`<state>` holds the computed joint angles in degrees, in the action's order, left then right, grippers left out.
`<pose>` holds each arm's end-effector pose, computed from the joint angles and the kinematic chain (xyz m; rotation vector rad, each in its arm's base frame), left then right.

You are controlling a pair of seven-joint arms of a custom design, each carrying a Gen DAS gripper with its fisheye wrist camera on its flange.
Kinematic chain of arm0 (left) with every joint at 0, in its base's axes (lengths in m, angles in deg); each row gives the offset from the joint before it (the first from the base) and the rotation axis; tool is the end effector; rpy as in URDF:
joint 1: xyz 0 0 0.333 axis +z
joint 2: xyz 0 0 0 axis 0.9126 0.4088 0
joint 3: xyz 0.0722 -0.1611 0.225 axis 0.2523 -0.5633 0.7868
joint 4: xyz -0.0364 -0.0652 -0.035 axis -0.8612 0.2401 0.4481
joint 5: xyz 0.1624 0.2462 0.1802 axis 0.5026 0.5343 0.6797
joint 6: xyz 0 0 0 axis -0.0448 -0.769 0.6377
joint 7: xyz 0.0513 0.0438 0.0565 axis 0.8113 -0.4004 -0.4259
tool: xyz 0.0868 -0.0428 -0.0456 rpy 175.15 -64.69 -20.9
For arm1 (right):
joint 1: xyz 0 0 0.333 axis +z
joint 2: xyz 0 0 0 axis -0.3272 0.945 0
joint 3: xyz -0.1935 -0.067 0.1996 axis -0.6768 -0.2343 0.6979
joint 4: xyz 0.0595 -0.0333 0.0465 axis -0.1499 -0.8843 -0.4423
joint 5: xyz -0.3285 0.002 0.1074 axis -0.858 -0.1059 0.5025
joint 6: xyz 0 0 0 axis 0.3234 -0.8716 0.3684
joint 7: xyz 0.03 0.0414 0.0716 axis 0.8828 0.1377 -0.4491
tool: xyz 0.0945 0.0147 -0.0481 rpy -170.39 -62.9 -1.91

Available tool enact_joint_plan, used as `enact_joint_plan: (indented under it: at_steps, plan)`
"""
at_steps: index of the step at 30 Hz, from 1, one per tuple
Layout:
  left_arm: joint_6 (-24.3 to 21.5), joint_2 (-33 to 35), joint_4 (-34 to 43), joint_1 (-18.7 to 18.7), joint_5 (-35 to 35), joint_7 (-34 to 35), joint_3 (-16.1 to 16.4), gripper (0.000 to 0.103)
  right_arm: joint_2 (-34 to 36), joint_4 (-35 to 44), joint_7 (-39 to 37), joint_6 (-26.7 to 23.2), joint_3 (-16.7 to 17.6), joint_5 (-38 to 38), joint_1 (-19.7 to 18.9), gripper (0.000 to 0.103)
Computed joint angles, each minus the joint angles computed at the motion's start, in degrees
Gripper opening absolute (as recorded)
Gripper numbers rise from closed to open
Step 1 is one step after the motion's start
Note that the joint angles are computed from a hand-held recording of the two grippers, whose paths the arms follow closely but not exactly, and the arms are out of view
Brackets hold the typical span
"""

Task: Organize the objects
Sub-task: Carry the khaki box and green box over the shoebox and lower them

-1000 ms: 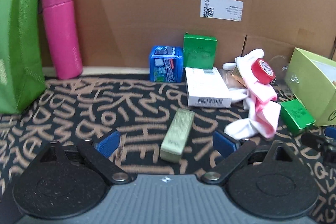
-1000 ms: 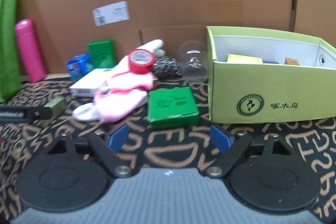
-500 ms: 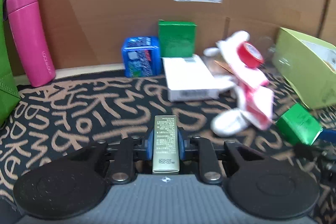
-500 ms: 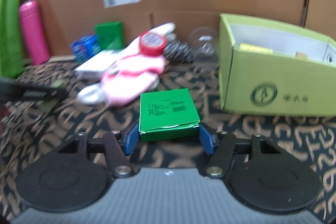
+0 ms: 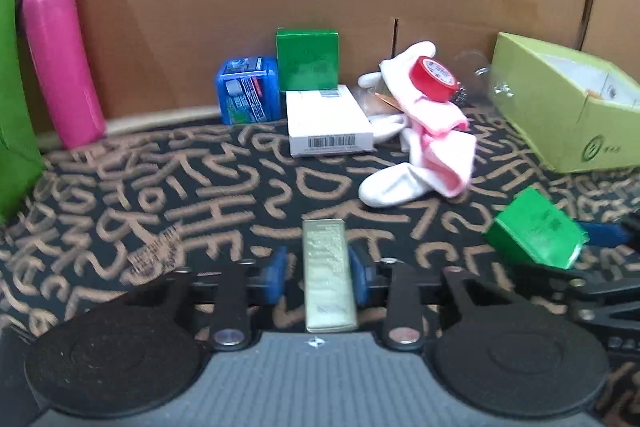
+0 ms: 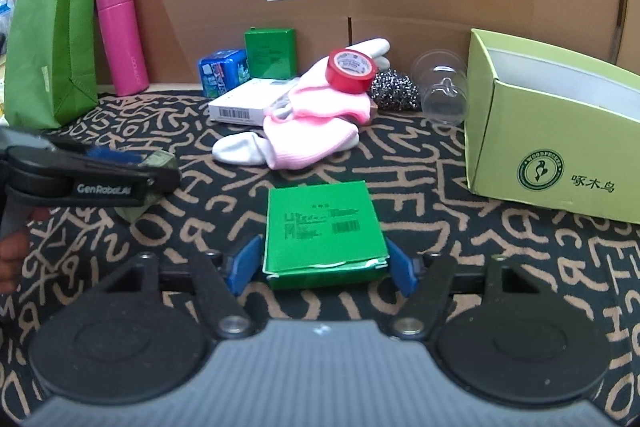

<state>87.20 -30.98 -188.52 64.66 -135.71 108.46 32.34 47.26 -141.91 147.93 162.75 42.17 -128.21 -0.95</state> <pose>0.5519 -0.0879 0.4349 -1.3508 2.1228 -0.9771 0.4601 0.2500 0.4249 -1.6853 1.6612 -0.7152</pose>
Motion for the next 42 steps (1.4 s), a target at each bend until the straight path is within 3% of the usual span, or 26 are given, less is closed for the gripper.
enact_joint_plan:
  at_steps: [2, 5, 10, 14, 17, 20, 24, 30, 34, 38, 42]
  plan:
    - [0.86, -0.56, -0.70, 0.01, -1.21, -0.07, -0.19, 0.037, -0.38, -0.28, 0.42, -0.06, 0.00, -0.23, 0.01, 0.067]
    - [2.58, -0.24, -1.12, -0.84, 0.29, -2.80, 0.28, 0.052, -0.80, -0.40, 1.29, -0.72, 0.20, -1.44, -0.05, 0.067]
    - [3.80, 0.58, -0.85, -0.67, 3.99, -4.35, -0.61, 0.050, -0.89, -0.39, 2.68, 0.00, 0.28, -2.82, -0.42, 0.067]
    - [7.42, 1.93, -1.13, -1.96, 12.02, -11.64, 0.46, 0.051, -0.10, 0.25, 3.67, 1.37, 0.05, -3.96, -0.70, 0.067]
    - [5.08, 1.93, -0.19, 1.06, 11.71, -11.31, -2.29, 0.025, 1.07, 1.02, 2.12, 2.15, -0.36, -3.30, -0.63, 0.062]
    - [4.97, 0.50, -1.87, 0.49, 14.83, -14.12, -1.88, 0.025, 0.55, 0.63, 0.94, 1.77, -0.46, -3.27, -0.24, 0.061]
    - [3.12, -2.20, -3.32, 0.39, 10.85, -10.42, -3.09, 0.025, -1.60, -1.22, 4.28, 2.85, -0.45, -6.40, -0.69, 0.061]
    - [-2.85, -5.81, 0.31, -3.68, -2.50, 0.31, -2.11, 0.025, -9.99, -5.33, 8.72, 2.97, 0.31, -12.49, -4.12, 0.061]
    - [-6.33, -5.13, 5.75, -7.53, -6.52, 1.66, -0.92, 0.025, -16.35, -7.63, 10.78, 1.71, 0.35, -15.64, -7.86, 0.061]
    - [-3.59, -1.06, 11.56, -11.47, -1.45, -3.72, -1.97, 0.025, -19.95, -8.71, 10.35, -2.07, 0.05, -16.71, -11.67, 0.061]
    - [-6.79, 6.05, 20.51, -13.93, 10.05, -16.69, -2.93, 0.024, -19.15, -8.22, 8.33, -4.20, -1.54, -15.47, -15.22, 0.061]
